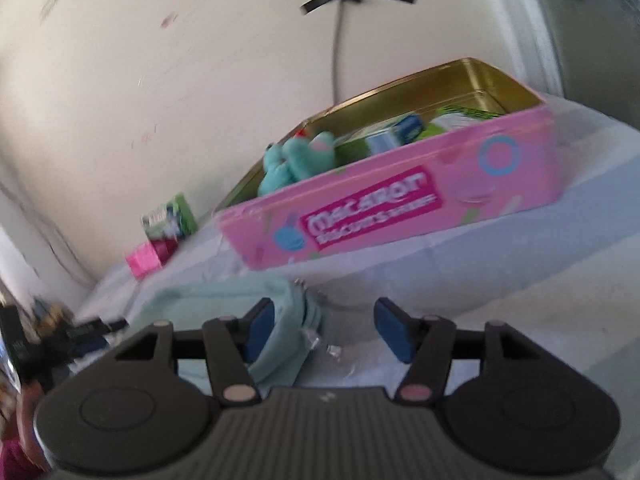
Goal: Organize objects
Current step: 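Close the right tool on the pouch zipper end and lift it, then carry the mint-green pouch with the right tool toward the tin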
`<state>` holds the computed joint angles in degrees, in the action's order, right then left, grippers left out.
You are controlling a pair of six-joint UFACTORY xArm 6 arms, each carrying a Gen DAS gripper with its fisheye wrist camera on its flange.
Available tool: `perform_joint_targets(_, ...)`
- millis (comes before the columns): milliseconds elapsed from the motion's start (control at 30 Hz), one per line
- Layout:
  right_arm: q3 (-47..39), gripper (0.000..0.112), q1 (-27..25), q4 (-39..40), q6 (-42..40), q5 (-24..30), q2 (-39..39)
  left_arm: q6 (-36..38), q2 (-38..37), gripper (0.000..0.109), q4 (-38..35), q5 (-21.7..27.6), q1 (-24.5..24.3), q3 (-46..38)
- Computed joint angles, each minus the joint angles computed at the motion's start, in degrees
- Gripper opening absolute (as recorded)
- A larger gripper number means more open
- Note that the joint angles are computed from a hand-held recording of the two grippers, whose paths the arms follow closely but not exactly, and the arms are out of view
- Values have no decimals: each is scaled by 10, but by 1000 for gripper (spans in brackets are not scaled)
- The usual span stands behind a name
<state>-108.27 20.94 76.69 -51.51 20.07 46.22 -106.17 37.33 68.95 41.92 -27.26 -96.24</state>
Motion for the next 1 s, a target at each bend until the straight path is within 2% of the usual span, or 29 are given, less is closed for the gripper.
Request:
perform_joint_targets(100, -16, 62, -7, 26, -11, 1, 14, 33, 11, 75, -16, 21, -12, -23)
perform_joint_targets(233, -37, 62, -17, 29, 10, 31, 37, 60, 20, 75, -37, 38, -20, -40)
perform_joint_targets(533, -33, 63, -29, 94, -60, 62, 37, 100, 38, 75, -70, 65, -26, -66)
perform_joint_targets(1000, -19, 67, -31, 106, -86, 82, 25, 97, 38, 79, -86, 65, -24, -62)
